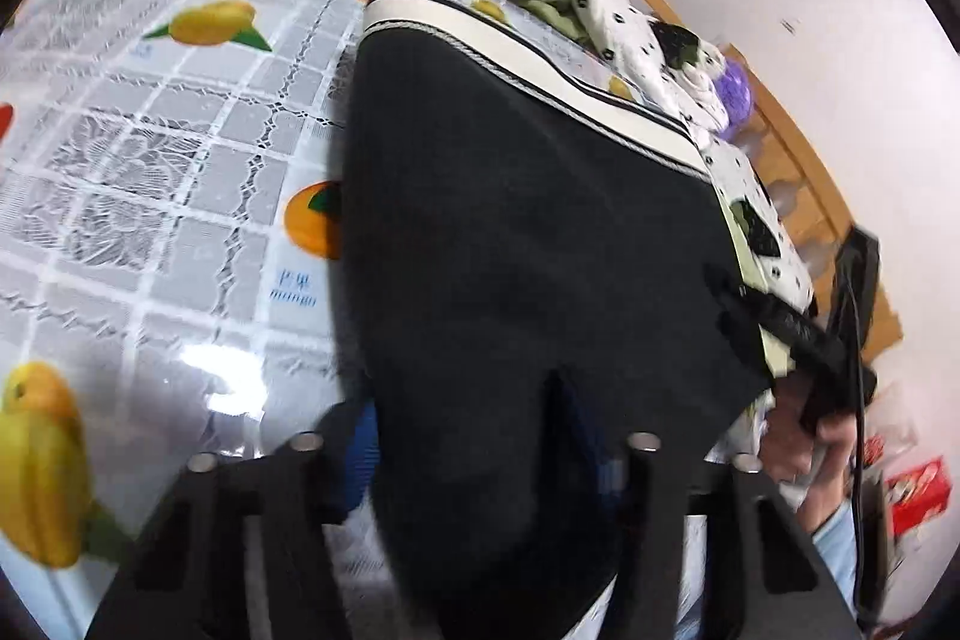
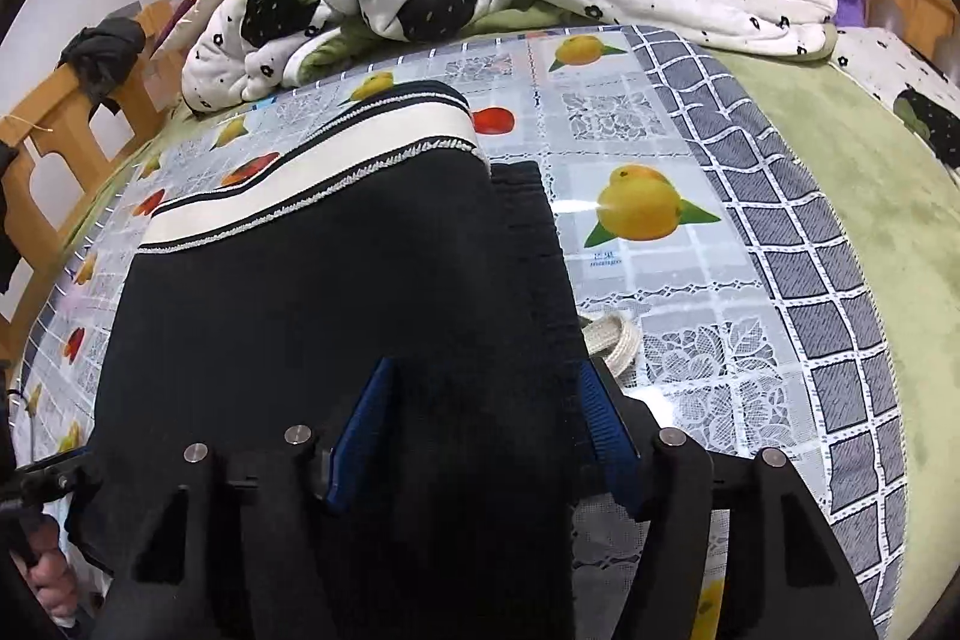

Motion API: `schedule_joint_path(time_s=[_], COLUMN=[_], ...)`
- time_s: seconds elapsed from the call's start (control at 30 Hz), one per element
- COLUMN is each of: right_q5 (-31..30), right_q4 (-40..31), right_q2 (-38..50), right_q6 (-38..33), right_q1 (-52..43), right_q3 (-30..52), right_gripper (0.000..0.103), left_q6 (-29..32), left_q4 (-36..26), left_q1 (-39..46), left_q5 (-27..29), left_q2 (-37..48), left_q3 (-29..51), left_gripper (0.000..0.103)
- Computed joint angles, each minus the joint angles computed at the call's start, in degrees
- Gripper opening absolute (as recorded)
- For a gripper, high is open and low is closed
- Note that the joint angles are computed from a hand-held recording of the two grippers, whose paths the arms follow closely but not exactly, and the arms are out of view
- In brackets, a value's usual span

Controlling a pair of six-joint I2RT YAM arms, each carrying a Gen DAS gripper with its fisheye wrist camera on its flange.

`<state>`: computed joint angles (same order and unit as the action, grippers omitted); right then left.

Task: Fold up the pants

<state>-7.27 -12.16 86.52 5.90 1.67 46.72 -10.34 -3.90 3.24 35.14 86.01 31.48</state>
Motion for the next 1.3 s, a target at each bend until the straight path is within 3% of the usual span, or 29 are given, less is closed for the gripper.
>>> schedule_joint_path(time_s=[0.03,0.07,0.1,0.17,0.23,0.4,0.5,0.63,0.67,0.73,0.77,0.8,0.87,0.9,0.93,1.0,1.1,1.13,1.17,1.23,1.3], right_q5=[-1.4,-2.6,-4.2,-8.7,-12.0,-6.8,-7.1,-3.4,-1.4,2.8,3.9,4.8,6.8,7.0,5.3,3.2,5.0,4.3,4.4,4.1,5.6], right_q4=[-0.3,-0.1,0.9,-0.4,-0.4,1.2,3.4,3.0,2.0,0.1,-0.5,-0.3,0.1,0.5,2.8,9.7,5.2,6.5,8.0,3.6,0.6], right_q2=[-0.1,-0.7,-2.4,-3.2,-3.1,-2.8,0.2,5.5,6.7,8.3,9.3,10.0,10.3,9.4,7.3,1.9,3.8,4.9,4.4,3.6,2.8], right_q6=[0.7,1.2,1.7,3.8,7.0,15.0,20.3,23.0,22.7,22.4,22.6,23.0,23.1,23.1,23.8,26.5,25.7,25.5,25.3,23.7,22.8], right_q1=[-0.4,-0.8,-1.1,-2.1,-1.7,11.1,18.2,27.7,29.7,32.5,33.3,33.7,34.3,34.3,33.5,31.4,30.5,30.2,30.4,30.3,30.2], right_q3=[0.1,-0.2,-1.3,-0.7,-0.5,0.9,3.5,8.7,10.1,12.1,12.9,13.0,13.0,12.0,9.9,3.5,4.4,3.5,2.4,4.5,6.4], right_gripper=[0.045,0.038,0.017,0.011,0.01,0.01,0.01,0.013,0.014,0.026,0.029,0.029,0.022,0.01,0.009,0.009,0.01,0.012,0.012,0.017,0.025], left_q6=[-0.4,0.3,1.5,5.5,9.9,24.5,34.2,43.6,44.9,46.0,46.6,47.4,47.4,48.4,48.9,49.7,48.7,48.8,49.1,49.3,47.4], left_q4=[-0.6,-2.0,-3.0,-5.6,-10.3,-21.9,-30.5,-33.8,-33.9,-33.9,-34.1,-34.0,-32.7,-32.9,-32.7,-32.4,-28.6,-28.0,-29.3,-32.7,-30.5], left_q1=[0.2,0.6,1.3,4.5,8.3,21.4,30.8,38.3,39.3,41.0,41.5,42.1,42.2,42.8,42.5,41.4,38.3,38.2,38.3,40.4,42.4], left_q5=[0.4,0.3,0.2,1.8,3.5,4.2,5.1,2.5,1.5,1.1,1.6,2.4,3.9,4.3,4.0,3.0,-2.3,-2.6,-2.4,0.5,2.6], left_q2=[1.0,1.2,0.7,-0.9,-1.1,-0.1,3.6,7.2,7.8,8.4,8.2,7.2,4.0,3.1,1.4,-0.3,-0.5,-1.0,-0.7,0.7,-0.3], left_q3=[1.2,2.5,3.2,4.7,7.4,15.1,21.3,24.2,23.8,22.9,22.4,21.5,19.0,18.4,17.1,15.0,11.3,10.9,11.9,15.2,15.1], left_gripper=[0.035,0.029,0.023,0.017,0.016,0.015,0.015,0.019,0.025,0.037,0.049,0.055,0.055,0.055,0.055,0.055,0.06,0.061,0.06,0.06,0.06])
